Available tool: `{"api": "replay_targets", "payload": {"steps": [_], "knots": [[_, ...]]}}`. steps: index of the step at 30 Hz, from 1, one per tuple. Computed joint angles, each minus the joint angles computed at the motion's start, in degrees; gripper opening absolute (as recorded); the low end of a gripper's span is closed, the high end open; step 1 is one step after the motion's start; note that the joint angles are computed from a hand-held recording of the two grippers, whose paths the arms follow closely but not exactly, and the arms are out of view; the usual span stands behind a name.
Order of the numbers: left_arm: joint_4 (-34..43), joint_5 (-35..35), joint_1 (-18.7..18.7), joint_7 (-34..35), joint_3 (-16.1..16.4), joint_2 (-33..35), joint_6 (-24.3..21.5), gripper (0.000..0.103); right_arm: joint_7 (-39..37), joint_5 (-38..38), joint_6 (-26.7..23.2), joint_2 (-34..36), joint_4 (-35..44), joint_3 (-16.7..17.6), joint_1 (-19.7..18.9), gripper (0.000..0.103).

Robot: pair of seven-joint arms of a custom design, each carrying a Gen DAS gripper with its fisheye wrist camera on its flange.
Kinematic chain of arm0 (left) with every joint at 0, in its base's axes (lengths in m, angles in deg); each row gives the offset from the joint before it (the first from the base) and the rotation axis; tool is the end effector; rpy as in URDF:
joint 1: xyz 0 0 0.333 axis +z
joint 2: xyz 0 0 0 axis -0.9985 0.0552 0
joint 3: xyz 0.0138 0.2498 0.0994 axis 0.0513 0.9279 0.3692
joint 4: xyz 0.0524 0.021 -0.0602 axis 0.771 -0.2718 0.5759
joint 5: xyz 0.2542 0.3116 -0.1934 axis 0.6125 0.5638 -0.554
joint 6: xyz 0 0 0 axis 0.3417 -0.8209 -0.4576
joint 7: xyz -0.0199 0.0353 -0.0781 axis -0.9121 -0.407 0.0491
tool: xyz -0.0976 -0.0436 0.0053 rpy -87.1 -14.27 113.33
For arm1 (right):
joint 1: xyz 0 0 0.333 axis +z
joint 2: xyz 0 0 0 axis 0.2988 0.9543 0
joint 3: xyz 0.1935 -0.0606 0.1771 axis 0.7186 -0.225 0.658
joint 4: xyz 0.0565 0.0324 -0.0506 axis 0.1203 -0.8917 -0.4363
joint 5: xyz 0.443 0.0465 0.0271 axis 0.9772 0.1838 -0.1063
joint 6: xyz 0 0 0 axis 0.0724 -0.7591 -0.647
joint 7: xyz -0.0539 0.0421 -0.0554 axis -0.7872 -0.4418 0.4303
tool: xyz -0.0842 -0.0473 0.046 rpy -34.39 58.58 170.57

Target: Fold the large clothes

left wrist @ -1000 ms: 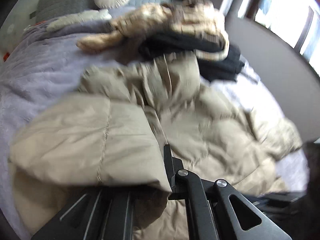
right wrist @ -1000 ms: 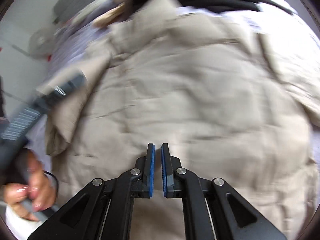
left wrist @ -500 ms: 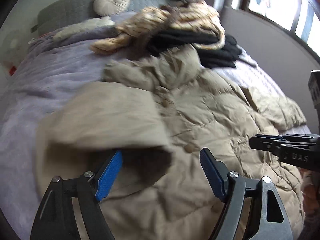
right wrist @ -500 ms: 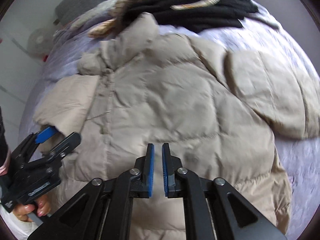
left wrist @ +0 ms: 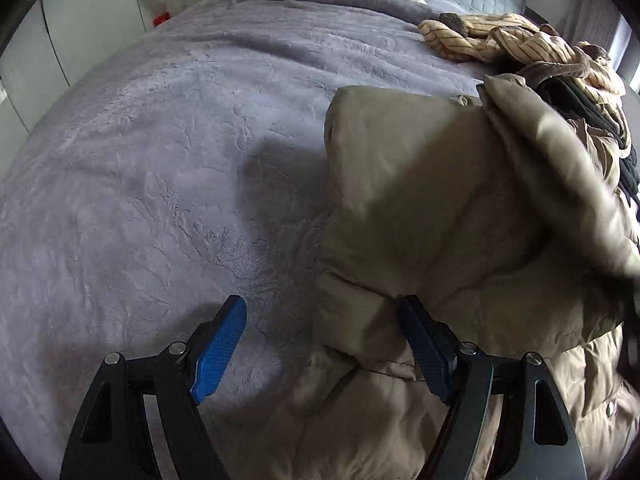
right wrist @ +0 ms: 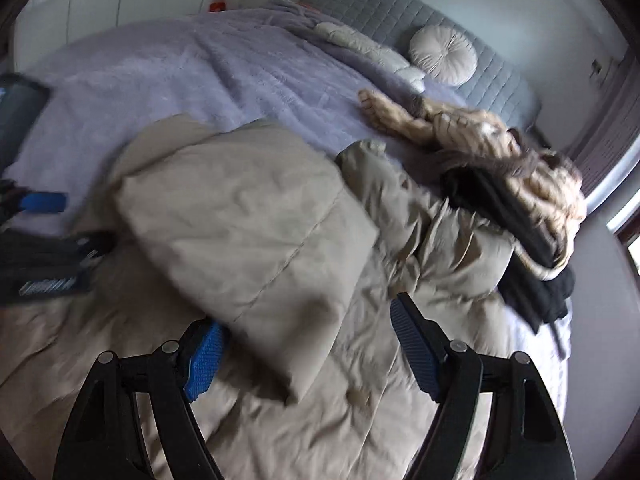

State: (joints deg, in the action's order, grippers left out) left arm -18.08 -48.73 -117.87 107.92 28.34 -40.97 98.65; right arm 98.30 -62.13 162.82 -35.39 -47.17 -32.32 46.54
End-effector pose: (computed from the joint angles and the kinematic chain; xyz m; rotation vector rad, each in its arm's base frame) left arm 0.5802 -0.4725 0.3572 -2.0354 1.9099 -0.5207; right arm 0.5965 0.3653 0.4065 -2.3193 1.4465 -1.0335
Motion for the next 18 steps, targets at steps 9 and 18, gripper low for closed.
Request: {"api": "replay_targets", "payload": {"steps": [9,18], "knots": [[-0.1,-1.1,0.5,2.0,-0.3,0.1,0.4,0.087,12.7,43.6,13.5,-7.2,-12.3,0.0,-12.3,0.02],[-1.0,4.4,-0.6,-1.9,1.6,-4.2,1.0,0.086,33.6,27.6,14.4,-16.2,-19.6,0.1,-15.6,0.03]]}}
